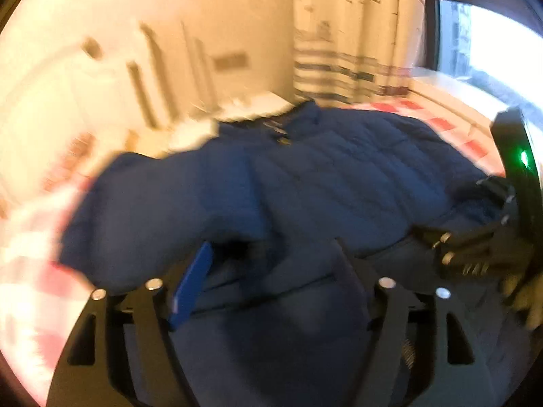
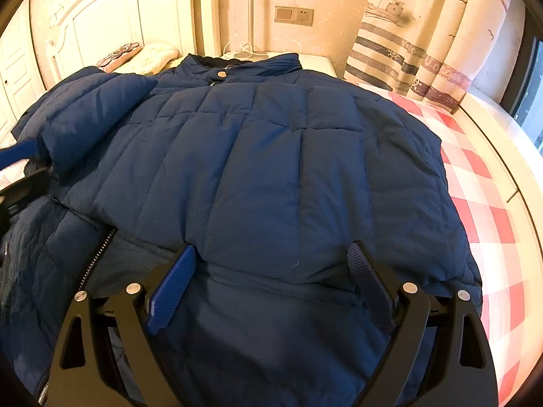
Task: Fold large clothes
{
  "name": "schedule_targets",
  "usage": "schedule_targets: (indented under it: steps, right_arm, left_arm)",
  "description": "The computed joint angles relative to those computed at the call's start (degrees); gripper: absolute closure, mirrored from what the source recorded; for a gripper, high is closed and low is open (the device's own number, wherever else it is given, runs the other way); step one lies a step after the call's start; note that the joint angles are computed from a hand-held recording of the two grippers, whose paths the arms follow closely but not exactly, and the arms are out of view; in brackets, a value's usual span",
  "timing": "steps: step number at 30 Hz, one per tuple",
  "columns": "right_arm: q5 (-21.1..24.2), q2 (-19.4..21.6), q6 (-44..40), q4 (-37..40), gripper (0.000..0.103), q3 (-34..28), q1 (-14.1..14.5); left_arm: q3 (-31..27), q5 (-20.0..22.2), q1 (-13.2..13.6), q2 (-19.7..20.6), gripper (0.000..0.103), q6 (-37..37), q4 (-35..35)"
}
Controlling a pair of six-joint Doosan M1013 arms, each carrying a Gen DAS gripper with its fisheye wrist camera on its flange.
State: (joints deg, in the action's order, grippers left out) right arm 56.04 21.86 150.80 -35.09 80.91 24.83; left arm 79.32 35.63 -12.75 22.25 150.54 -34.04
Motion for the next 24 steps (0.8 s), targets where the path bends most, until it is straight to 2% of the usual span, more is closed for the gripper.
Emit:
schedule_targets:
  steps: [2, 4, 6, 7, 8, 10, 12, 15, 19, 21, 24]
  right_arm:
    - [0.1, 0.0, -0.1, 0.0, 0.016, 0.0, 0.0]
    - [0.2, 0.0, -0.2, -0.1, 0.016, 0.0, 0.0]
    - [0.3, -0.1, -0.2, -0.2, 0.016, 0.0, 0.0]
    - [0.4, 0.0, -0.2, -0.3, 0.016, 0.0, 0.0]
    - [0.6, 0.0, 0.0, -0.8, 0.016, -0.1, 0.2]
    - [1.1, 0.0, 1.4, -3.3, 0.017, -0.1, 0.8]
    - [1.4, -0.4, 5.6, -10.2, 0.017, 0.4, 2.6]
    - [-2.2, -0.3, 4.8, -14.3, 0.017, -0.5, 4.4]
    - [-0.3, 5.3, -12.1, -15.7, 0.017, -9.5, 6.8]
    - [0.5, 8.7, -19.7, -13.7, 0.018, -14.9, 6.9]
    - [1.5, 12.9, -26.3, -10.9, 0.018, -21.6, 6.5]
  left_arm:
    - [3.6, -9.1, 0.0, -2.0, 0.026, -5.9, 4.9]
    - [3.9, -11.8, 1.4, -2.0, 0.026, -18.0, 9.6]
    - [2.1, -9.1, 2.9, -0.8, 0.026, -28.5, 13.6]
    - [0.7, -6.7, 4.1, 0.2, 0.028, -32.6, 13.4]
    - [-0.4, -4.6, 5.3, 1.1, 0.035, -34.7, 11.3]
    - [-2.3, -0.6, 7.0, 2.7, 0.041, -35.2, 6.6]
    - [-3.5, 2.2, 7.8, 3.8, 0.041, -35.4, 4.4]
    - [-4.3, 4.6, 8.5, 4.4, 0.04, -33.8, 1.9]
    - [-4.5, 5.4, 8.8, 4.6, 0.035, -34.9, 2.9]
    - [-4.8, 6.0, 9.1, 4.9, 0.034, -35.6, 2.7]
    - [-5.5, 7.7, 9.5, 5.5, 0.034, -36.9, 2.1]
